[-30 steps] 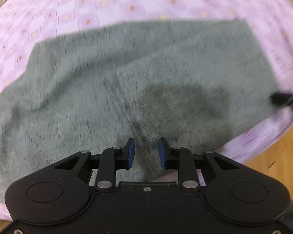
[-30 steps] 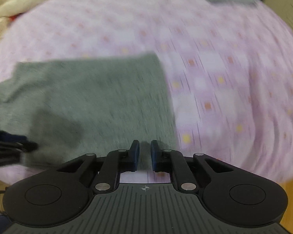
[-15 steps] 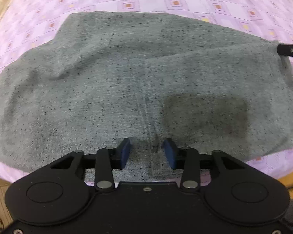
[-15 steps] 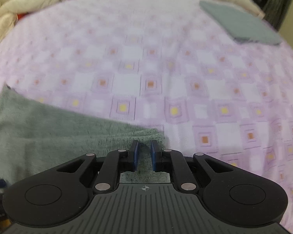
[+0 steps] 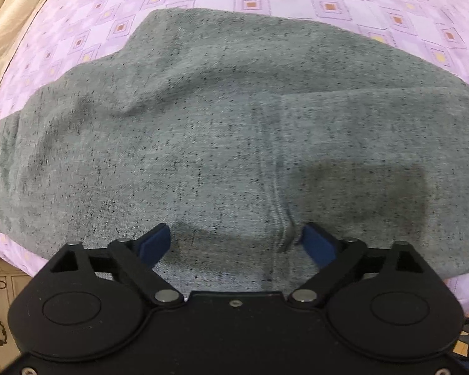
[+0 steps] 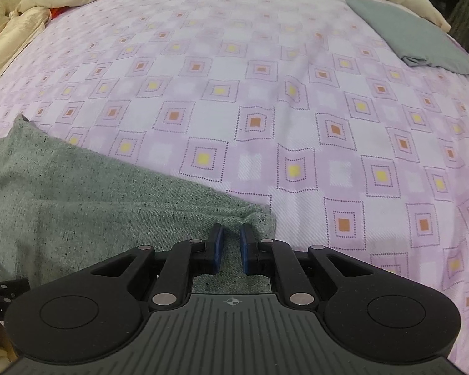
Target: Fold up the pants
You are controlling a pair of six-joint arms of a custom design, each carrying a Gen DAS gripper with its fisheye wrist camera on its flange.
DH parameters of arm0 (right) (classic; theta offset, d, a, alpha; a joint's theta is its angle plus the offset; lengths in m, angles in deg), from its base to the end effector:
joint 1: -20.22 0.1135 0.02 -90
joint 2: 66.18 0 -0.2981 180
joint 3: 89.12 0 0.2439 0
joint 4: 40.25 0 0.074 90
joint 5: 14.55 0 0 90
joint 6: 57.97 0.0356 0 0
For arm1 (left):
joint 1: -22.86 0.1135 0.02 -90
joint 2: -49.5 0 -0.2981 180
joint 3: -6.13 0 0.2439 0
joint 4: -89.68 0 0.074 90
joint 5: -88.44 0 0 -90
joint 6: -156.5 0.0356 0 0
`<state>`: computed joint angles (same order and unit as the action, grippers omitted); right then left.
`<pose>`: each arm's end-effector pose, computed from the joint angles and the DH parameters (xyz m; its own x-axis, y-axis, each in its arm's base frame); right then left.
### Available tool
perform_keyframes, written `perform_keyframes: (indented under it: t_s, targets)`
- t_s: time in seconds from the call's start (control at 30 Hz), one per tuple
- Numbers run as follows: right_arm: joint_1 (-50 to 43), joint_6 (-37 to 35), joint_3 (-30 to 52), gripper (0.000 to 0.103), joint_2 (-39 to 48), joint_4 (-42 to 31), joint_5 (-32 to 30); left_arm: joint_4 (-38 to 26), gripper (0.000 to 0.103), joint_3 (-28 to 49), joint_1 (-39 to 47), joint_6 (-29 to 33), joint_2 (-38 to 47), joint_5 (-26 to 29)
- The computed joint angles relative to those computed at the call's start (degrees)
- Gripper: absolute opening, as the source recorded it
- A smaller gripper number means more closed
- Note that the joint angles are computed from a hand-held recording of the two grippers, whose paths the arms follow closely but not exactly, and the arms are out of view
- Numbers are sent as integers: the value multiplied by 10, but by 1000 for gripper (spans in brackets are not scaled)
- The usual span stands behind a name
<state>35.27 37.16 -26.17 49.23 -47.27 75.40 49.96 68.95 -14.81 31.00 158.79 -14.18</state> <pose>0.3401 0.0915 0.0950 -0.8518 -0.1365 -0.5057 -0.1847 0.9817 0.0462 0.2372 -0.1733 0.1095 -0.9826 0.0427 -0.1807 0.0175 0.9902 0.1389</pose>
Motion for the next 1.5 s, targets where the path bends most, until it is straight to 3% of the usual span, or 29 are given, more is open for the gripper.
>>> perform_keyframes:
  t_s: [0.13,0.2,0.27,0.4,0.53,0.63,0.83,1.0,1.27,1.43,1.5]
  targets:
    - [4,11,9,11,-12,-20,10,28,92,-34,22,17,-24,20]
    - [7,18,0,12,-30,-12,17,39,80,-51,30,42,-48,30]
    - [16,31,-20,12,-61,6,33,44,75,-71,39,71,-84,30]
    - [51,89,-38,12,-122,-3,67,53,75,-126,100,143,-183,27]
    - [105,160,-36,12,-158,-26,96,45,75,-167,273,252,-278,84]
    - [145,215,-33,12,-163,-31,94,24,75,-160,455,373,-306,140]
    - [242,287,-31,12,-150,20,132,-5,75,-71,720,567,-214,217]
    - [288,312,-13,12,-138,33,144,8,75,-14,780,613,-124,225]
    - [332,309,46,12,-123,-36,155,-67,75,65,811,696,-4,280]
    - [354,322,73,12,-113,-66,170,-76,83,71,806,723,37,293]
    - [359,326,84,12,-104,-73,171,-78,92,72,805,731,46,301]
